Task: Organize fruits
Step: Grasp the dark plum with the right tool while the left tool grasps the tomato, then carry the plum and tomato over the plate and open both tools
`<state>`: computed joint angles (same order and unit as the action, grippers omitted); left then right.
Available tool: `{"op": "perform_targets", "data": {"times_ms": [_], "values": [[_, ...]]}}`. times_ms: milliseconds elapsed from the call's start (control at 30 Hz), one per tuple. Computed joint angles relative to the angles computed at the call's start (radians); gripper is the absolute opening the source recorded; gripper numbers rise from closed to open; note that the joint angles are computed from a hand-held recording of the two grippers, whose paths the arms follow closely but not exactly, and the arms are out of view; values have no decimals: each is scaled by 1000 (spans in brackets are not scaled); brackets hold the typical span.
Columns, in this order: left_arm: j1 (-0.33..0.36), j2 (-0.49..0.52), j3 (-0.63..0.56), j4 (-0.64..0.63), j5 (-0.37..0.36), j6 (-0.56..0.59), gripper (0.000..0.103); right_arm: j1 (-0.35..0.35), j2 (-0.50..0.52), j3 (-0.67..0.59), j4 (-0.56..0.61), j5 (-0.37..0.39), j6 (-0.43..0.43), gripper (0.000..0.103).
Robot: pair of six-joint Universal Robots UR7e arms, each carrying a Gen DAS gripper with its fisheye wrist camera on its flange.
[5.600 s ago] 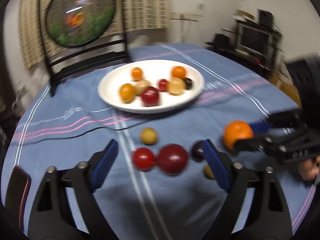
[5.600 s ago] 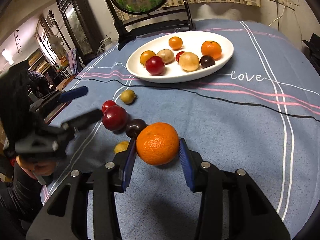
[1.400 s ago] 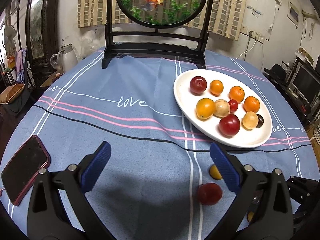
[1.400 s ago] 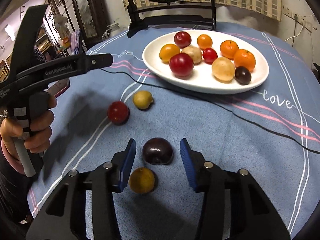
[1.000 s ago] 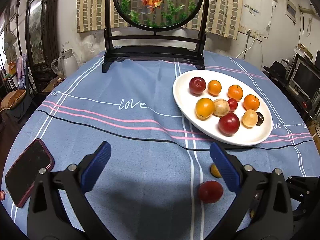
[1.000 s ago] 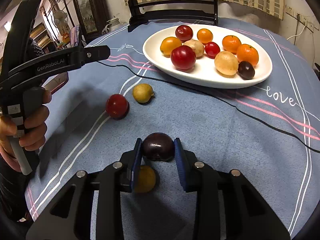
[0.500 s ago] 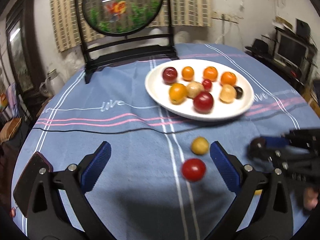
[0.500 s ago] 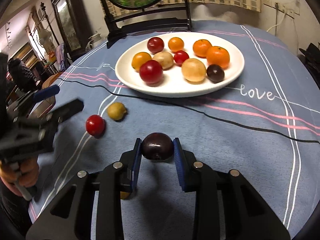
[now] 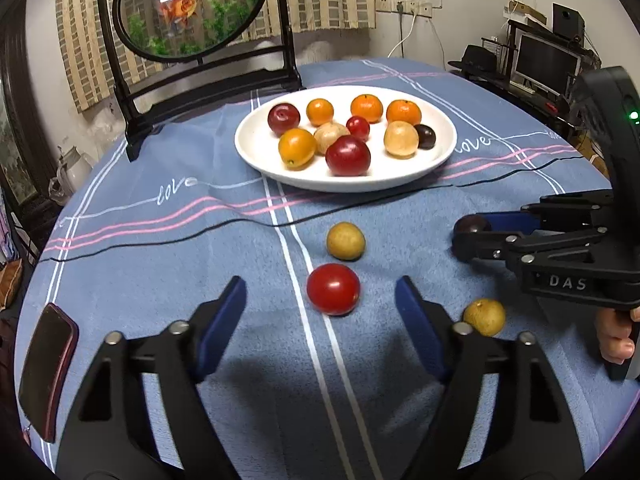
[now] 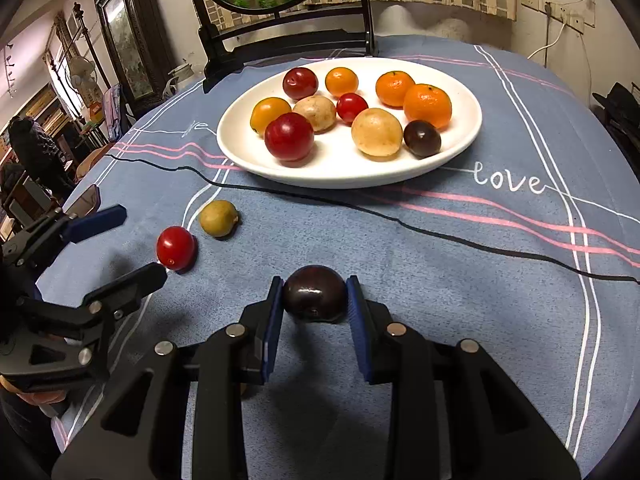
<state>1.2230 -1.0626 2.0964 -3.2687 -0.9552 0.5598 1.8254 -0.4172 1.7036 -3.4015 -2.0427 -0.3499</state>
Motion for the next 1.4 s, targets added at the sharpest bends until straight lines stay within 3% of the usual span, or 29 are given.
{"op": "perform_targets", "data": {"times_ms": [400, 467, 533, 1033, 1400], "values": [[12, 12, -23, 71, -17, -13, 50, 2, 2, -2, -1, -7, 1, 32], [17, 13, -34, 96, -26, -27, 39, 2, 2, -2, -1, -9, 1, 32], [26, 9, -50, 139, -42, -58, 36, 2, 3, -4, 0, -10, 1, 32], [34, 31, -76, 166, -31, -77, 33, 1, 7, -8, -13, -9, -7, 32], [26, -2, -56, 125, -83, -80, 33, 5, 6, 4, -72, 29, -46, 32]]}}
